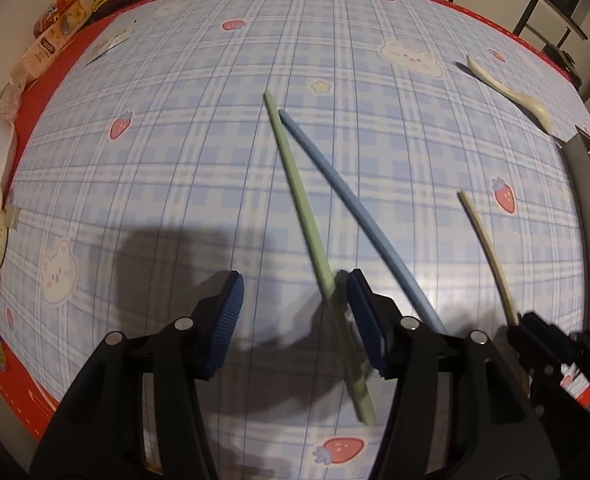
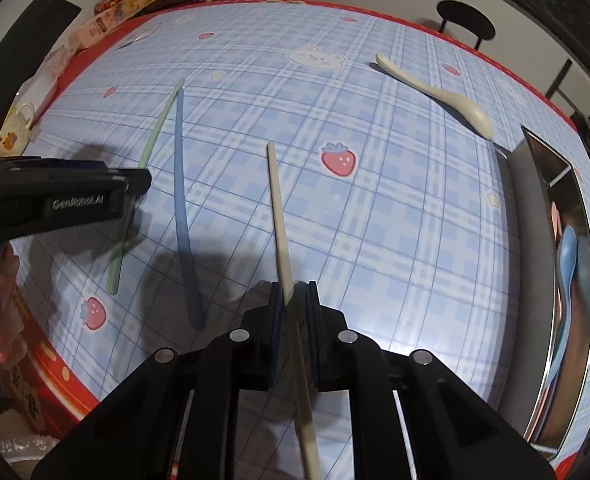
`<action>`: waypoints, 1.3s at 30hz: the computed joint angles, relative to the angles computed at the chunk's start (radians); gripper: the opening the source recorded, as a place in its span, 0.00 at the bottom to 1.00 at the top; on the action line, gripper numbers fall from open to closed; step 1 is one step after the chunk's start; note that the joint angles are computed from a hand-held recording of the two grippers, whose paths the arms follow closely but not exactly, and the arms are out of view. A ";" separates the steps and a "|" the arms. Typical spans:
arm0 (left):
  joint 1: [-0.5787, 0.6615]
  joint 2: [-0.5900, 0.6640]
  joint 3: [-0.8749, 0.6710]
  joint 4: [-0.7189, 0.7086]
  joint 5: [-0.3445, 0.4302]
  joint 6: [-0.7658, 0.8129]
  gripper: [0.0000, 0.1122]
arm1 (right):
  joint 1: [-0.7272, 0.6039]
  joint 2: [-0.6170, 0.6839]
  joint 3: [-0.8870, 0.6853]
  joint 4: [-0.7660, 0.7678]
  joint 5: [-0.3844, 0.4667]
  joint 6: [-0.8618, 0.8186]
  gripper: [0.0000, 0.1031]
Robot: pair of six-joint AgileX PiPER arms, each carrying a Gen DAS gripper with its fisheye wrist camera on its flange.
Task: Organize utensils
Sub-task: 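Close the left gripper on the green chopstick beside the blue chopstick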
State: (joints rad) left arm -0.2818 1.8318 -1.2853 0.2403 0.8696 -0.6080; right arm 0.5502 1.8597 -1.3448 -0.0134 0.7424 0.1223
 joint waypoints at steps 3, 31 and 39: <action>0.005 0.005 -0.001 0.004 -0.014 0.014 0.50 | 0.010 -0.021 0.032 -0.022 -0.007 0.017 0.11; -0.022 -0.142 0.199 0.037 -0.126 0.010 0.12 | -0.005 -0.067 0.109 0.026 -0.068 -0.011 0.08; -0.014 -0.170 0.233 -0.012 -0.137 0.043 0.09 | -0.024 -0.081 0.131 0.082 -0.077 -0.040 0.07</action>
State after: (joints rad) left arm -0.2960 1.6615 -1.0522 0.2286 0.7322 -0.5655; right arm 0.5259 1.7784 -1.2141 0.0685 0.6652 0.0819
